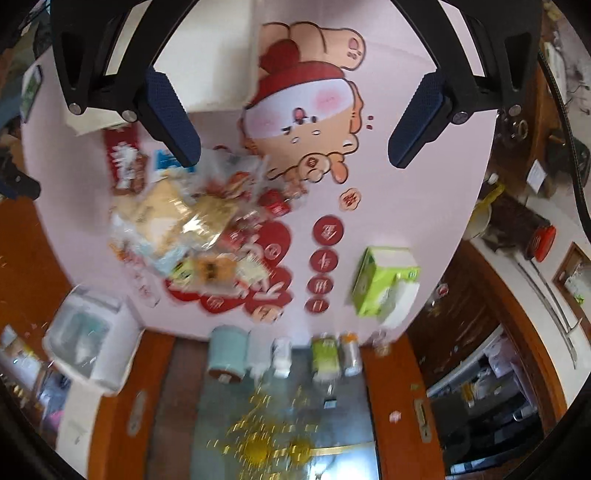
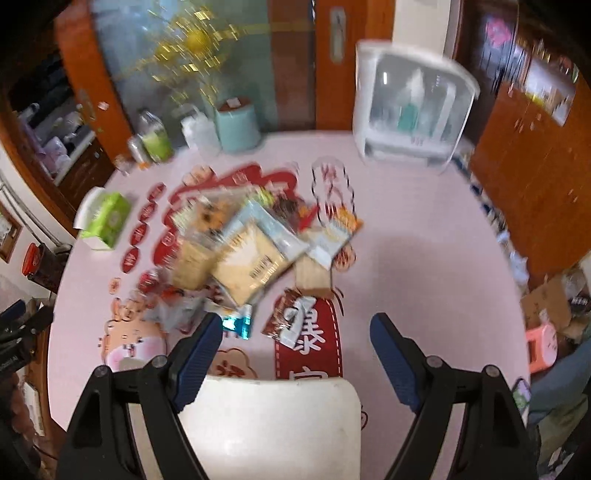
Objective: Organize snacks
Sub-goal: 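Grasp the red-and-white snack bag with the left tool while the right tool grasps the brown chocolate wrapper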
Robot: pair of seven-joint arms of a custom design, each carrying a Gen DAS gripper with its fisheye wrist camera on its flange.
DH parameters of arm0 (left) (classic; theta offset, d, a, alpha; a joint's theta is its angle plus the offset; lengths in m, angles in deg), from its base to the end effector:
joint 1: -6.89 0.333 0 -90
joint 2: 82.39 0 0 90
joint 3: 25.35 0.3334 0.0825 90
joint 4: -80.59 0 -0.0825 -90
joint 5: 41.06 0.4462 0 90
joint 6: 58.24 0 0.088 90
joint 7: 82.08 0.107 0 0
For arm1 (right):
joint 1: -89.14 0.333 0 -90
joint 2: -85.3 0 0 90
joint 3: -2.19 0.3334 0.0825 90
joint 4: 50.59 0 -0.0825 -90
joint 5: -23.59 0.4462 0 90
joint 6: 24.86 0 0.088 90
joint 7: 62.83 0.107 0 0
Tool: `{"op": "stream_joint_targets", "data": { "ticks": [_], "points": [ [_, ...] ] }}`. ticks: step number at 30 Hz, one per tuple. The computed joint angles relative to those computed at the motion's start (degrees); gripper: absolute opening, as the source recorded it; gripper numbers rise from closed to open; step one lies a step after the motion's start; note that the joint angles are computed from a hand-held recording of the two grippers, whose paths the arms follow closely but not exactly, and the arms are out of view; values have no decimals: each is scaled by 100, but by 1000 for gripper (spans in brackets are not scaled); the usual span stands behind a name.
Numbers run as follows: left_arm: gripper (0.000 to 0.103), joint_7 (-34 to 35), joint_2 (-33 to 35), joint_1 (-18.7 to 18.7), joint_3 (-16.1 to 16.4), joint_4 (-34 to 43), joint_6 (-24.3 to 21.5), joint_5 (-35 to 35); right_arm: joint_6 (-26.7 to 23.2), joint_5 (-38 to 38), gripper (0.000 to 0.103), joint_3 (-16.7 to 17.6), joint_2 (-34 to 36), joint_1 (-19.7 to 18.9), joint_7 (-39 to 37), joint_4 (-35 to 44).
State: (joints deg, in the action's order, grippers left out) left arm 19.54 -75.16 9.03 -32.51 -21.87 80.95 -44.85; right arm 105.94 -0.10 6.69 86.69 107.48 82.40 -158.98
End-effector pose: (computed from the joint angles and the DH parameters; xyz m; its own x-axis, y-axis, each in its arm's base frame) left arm 0.6984 -0.0578 0.5316 -0.2382 -0.9709 -0.0226 -0.8403 0.2177 -0.4965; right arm 0.6116 0.2470 0.5245 -0.3347 -0.9416 -0.0379 -0.8179 0.3103 -0.4845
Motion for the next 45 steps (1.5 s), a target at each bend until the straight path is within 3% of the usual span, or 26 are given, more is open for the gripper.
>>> {"op": "stream_joint_targets", "data": {
  "ticks": [10,15,20,25,29,35,38,42,45],
  "points": [
    [101,-191,1490,-156,-187,1418,-1196,419,279,2017,83,-242,1074,-290,-1351,360],
    [101,-417,2045,-467,-199,2024,-1451,874,-84,2406,81,-366,1764,-238,-1405,939],
    [101,-436,2575,-693,-246,2680,-1892,1073,-107,2721,80,-438,2125,-222,-1266,1207],
    [101,-511,3005,-874,-192,3260,-2247,1307,-294,2646,79,-508,2422,-142,-1217,1555],
    [101,-541,3284,-966,-140,3619,-2537,1452,-577,2655,71,-519,2662,-113,-1233,1827],
    [101,-556,3672,-949,-162,4116,-2918,1355,-943,2363,66,-599,2945,27,-1248,2248],
    [101,-524,3923,-917,-210,4466,-3199,1189,-1211,2185,57,-635,3125,128,-1217,2544],
    [101,-531,4244,-899,-249,4904,-3560,986,-1322,2209,44,-609,3220,140,-1281,2719],
    [99,-500,4455,-800,-334,5178,-3855,724,-1246,2256,39,-594,3165,120,-1352,2654]
  ]
}}
